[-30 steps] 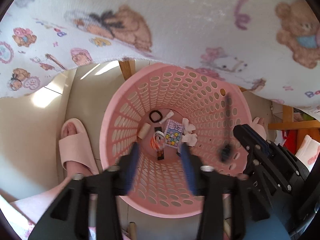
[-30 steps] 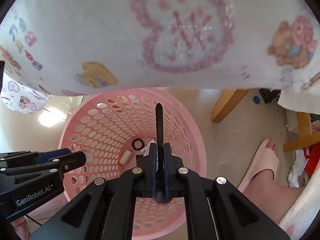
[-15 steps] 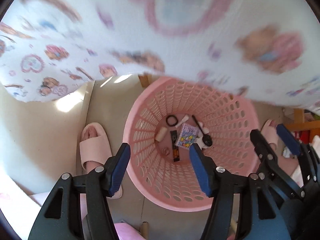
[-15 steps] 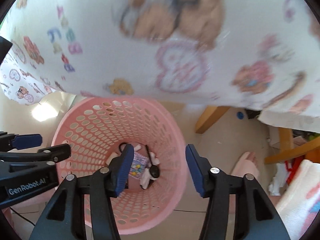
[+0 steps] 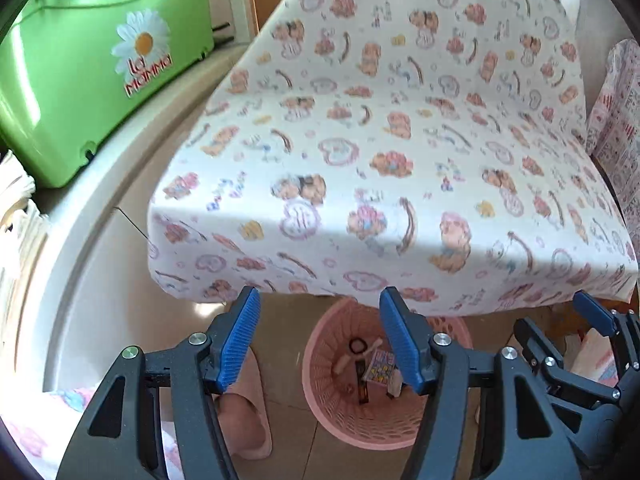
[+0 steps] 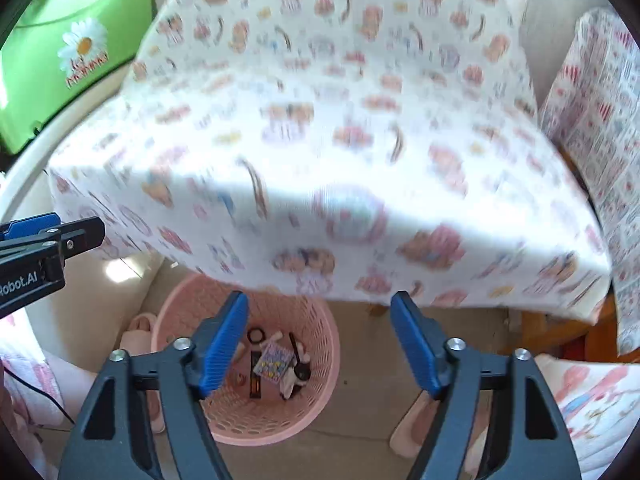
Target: Collect trash
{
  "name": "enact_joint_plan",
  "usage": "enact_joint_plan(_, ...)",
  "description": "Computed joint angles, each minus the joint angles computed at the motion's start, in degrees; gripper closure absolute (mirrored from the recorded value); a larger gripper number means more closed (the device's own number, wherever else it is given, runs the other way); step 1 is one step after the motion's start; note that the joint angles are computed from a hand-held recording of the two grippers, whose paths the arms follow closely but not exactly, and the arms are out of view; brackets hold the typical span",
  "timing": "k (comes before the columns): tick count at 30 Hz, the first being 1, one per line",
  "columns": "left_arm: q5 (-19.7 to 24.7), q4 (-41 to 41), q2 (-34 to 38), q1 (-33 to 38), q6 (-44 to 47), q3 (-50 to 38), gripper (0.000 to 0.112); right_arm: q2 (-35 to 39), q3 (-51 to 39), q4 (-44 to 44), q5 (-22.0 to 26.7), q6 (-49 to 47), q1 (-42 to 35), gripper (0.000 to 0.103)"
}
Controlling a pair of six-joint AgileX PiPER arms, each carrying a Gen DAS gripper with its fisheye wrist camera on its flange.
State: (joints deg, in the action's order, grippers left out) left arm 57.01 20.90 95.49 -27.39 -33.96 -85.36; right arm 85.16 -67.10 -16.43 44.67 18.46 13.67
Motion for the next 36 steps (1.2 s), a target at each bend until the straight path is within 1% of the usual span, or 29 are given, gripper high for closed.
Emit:
enact_joint_plan(1,0.2,2.6,-0.8,-0.6,-2.3,0.0,0.045,-1.0,-0.7,0.0,0.5,-1.1,-0.1,0.02)
enact_joint_plan(2,0.3,4.8,-1.5,-1.0,-4.6,-0.3,0.038,-2.0,-1.2,0.1,0.8,-1.7,-0.2,0.016)
enact_joint_plan(3,-0.2,5.9,-2.0,-1.1,-5.8,-1.0,0.033,-3.0,-1.6,0.6,0.9,-2.4,-0.4,0.016)
enact_joint_plan(5,-1.1,7.6,-3.8,-1.2,-6.9,-1.3,0.029,-4.3,-3.2,1.6,1.7,-3.5,-0.9,0.015)
enact_joint_plan(6,-1.6,8.6,-4.4,-1.2,-7.5,-1.3,0.025,-4.9,-4.1,1.5,2.3,-3.6,-0.9,0.015)
enact_joint_plan(8,-2.1,9.0,-5.3,-0.9,-7.1,-1.8,0.019,-5.6,-5.6,-0.6,3.0,-2.9,-0.2,0.014)
enact_joint_plan(10,-2.2,9.0,-6.0,-0.2,-6.9,-2.1,0.018,-6.9,-6.1,-5.5,4.1,-0.5,1.3,0.012)
enact_joint_plan(11,-1.9,9.3,-6.7,-0.3,-7.1,-2.2,0.018,-7.5,-6.4,-5.9,4.1,-1.0,1.3,0.012)
enact_joint_plan(14,-2.1,10.8,-8.2,-0.7,-7.0,-2.1,0.017,-8.4,-8.8,-2.3,3.6,-4.9,-0.2,0.012)
enact_joint_plan(16,-2.3,14.7,-9.2,-2.2,-8.5,-1.1,0.014,-9.5,-9.7,0.0,3.4,-6.9,-0.8,0.011)
enact_joint_plan(19,-3.2,18.9,-10.3,-3.9,-10.0,0.2,0.01,-11.0,-9.8,-1.5,2.6,-4.5,-0.2,0.0)
enact_joint_plan(22,-5.2,23.0,-12.0,-5.3,-13.9,2.2,0.01,-11.8,-9.9,-2.0,2.2,-3.3,-0.3,0.0)
enact_joint_plan(25,-7.0,25.4,-13.3,-6.2,-15.9,3.6,0.01,-12.2,-9.8,-2.8,1.8,-1.7,-0.8,0.0)
enact_joint_plan(29,-9.4,31.1,-15.2,-8.1,-19.9,6.3,0.01,-12.9,-9.3,-3.4,0.7,-0.8,-1.7,0.0)
enact_joint_plan(31,-10.5,31.8,-15.6,-8.3,-20.2,6.9,0.01,-13.1,-9.4,-3.0,0.6,-0.9,-2.2,0.0)
enact_joint_plan(32,-10.7,31.8,-15.7,-8.2,-20.1,7.0,0.01,-13.1,-9.4,-3.3,0.6,-0.5,-2.1,0.0)
enact_joint_plan(36,-9.4,34.1,-15.3,-9.3,-21.0,7.1,0.01,-13.3,-9.4,-2.6,0.6,-0.7,-2.7,0.0)
